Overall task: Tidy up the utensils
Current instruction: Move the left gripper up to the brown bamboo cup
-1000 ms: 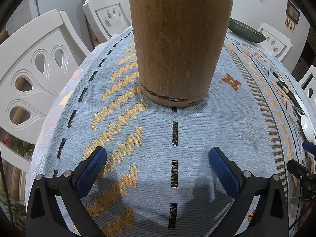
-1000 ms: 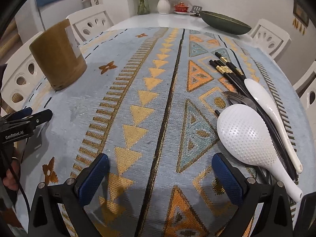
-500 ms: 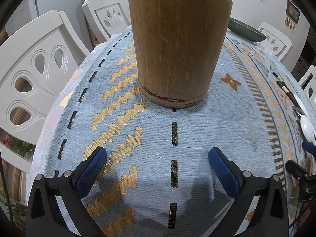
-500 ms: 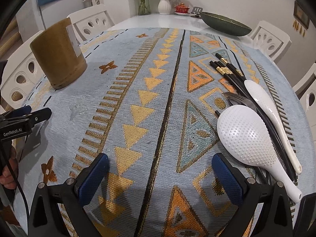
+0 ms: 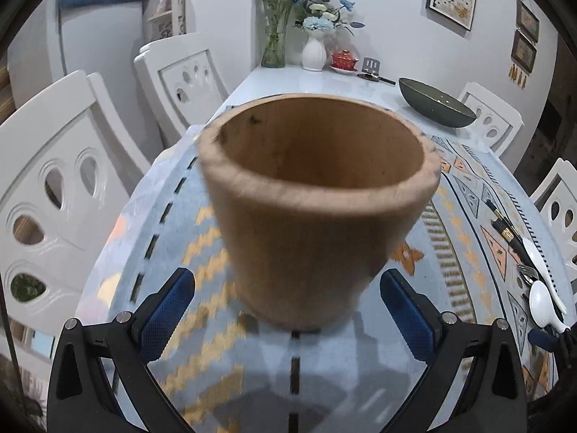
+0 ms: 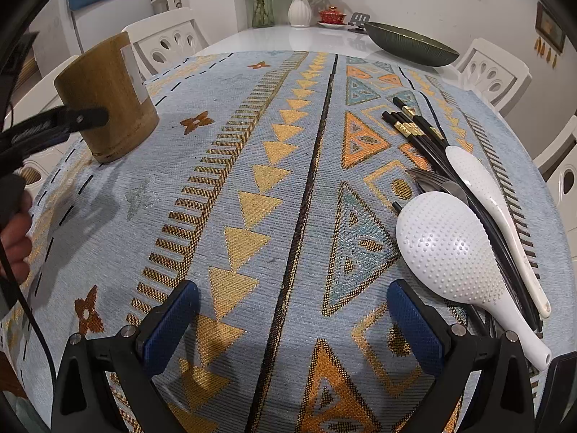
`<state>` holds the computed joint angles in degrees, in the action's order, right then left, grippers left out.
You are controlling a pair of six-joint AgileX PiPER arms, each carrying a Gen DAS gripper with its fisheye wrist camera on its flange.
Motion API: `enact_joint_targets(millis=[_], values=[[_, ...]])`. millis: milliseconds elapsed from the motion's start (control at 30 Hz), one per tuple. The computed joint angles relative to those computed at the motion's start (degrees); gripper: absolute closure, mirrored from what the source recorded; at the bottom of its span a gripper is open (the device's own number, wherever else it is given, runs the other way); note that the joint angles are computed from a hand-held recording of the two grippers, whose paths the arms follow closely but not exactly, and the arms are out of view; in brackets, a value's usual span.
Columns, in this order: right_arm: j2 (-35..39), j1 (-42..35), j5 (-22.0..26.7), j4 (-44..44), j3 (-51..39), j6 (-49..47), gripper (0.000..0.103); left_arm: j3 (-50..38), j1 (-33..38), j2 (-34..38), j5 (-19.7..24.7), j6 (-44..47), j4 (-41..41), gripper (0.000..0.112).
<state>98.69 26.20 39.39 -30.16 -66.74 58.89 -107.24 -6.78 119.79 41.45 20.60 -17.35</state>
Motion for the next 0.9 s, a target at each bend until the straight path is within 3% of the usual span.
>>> enact_joint_targets(millis=[133, 267, 300, 533, 667, 900], values=[[0.4, 0.2, 1.8, 0.7, -1.2, -0.7, 0.000, -1.2, -2.1, 1.2, -2.2, -5.8, 4.8, 0.010], [1.2, -0.4, 4.5, 4.4, -3.5, -4.0, 0.000, -4.6, -3.4, 3.2, -1.3, -11.1, 9.0, 0.010], [1.4, -0.7, 5.0, 5.5, -4.2, -5.4, 0.000, -5.6, -3.7, 3.8, -0.4, -11.1, 9.8, 0.016], [2.7, -1.9, 7.9, 10.0, -7.7, -11.4, 0.001, -5.1, -1.8, 3.4, 0.2, 0.4, 2.3, 0.018], [3.1, -1.3, 10.3, 11.3, -10.3, -14.5, 0.009, -5.0, 0.4, 2.9, 2.8, 10.1, -5.3, 0.018], [4.2, -0.3, 12.6, 12.4, -12.3, -15.4, 0.009, 0.1, 0.3, 0.3, 0.5, 12.1, -4.9, 0.018]])
